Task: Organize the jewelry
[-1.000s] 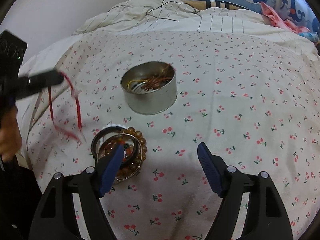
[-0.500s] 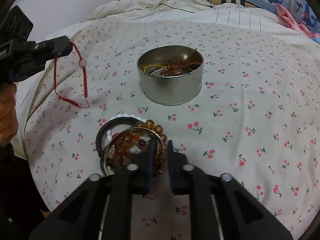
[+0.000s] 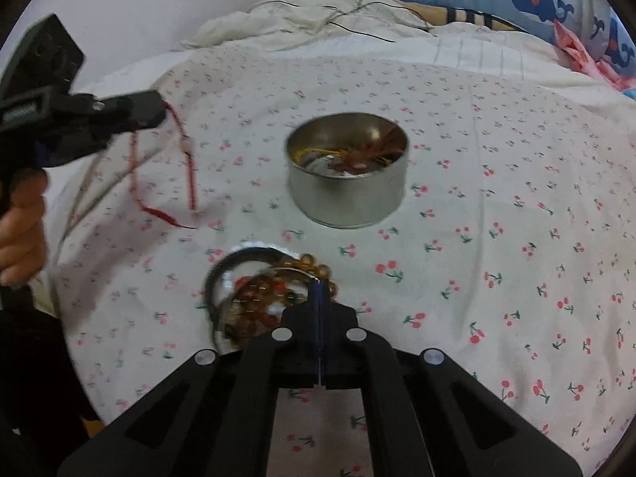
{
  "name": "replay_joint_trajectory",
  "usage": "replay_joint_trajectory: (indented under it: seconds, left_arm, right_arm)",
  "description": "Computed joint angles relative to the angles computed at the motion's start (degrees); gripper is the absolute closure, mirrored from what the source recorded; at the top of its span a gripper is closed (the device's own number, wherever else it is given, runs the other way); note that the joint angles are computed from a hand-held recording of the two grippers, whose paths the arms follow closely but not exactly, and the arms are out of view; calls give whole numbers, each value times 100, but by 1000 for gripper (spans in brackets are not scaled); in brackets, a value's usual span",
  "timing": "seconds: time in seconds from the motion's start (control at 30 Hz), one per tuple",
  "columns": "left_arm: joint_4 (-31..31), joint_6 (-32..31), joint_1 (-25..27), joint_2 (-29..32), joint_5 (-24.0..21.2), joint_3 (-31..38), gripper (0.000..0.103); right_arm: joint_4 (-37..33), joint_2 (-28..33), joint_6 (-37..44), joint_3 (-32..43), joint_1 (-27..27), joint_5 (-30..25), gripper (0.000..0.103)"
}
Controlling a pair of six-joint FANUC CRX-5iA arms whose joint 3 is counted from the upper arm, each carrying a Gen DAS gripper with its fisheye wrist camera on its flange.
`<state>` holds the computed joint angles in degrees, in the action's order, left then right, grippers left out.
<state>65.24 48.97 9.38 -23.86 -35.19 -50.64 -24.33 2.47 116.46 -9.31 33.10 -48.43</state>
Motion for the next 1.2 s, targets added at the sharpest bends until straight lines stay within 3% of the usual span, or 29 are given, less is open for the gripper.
replay_joint_trajectory:
  seconds: [0.07,0.1,0.13,0.17,0.23,0.37,0.6,0.67,0.77,1.0,1.2]
  left_arm:
    - [27,-12,-2,16,-7,-1,94]
    - [49,-30,2,20,-9,-6,94]
    - [74,-45,-3,26,-4,-9,94]
    - [93,-59,-3,25,-6,-12,94]
    - [134,-93,-14,35,0,-17,94]
    - [168,-131,-9,82,-4,-15,94]
    - [323,-244,-42,165,17,14,94]
    - [344,-265,-57,191,24,27,94]
    - [353,-277,-60,205,30,36,94]
    - [300,-217,-91,254,50,92,94]
    - [412,-332,-167,286,92,113,94]
  right_arm:
    - [-52,60,51,45,-29,-51,97]
    - [-177,64,157,73,-65,-89,81]
    - [-186,-29,133,-33,-55,105,36]
    - [-277,-98,217,-99,-70,261,26]
    - [-287,-167,381,-121,-37,331,27]
    - [77,-69,194,-122,95,402,62]
    - [390,88,277,-146,299,325,67]
    - [327,156,318,-74,278,249,83]
    - [290,124,385,-47,247,224,96]
    - [-107,33,653,76,21,-38,98]
    - [-1233,63,1029,512,-638,-563,98]
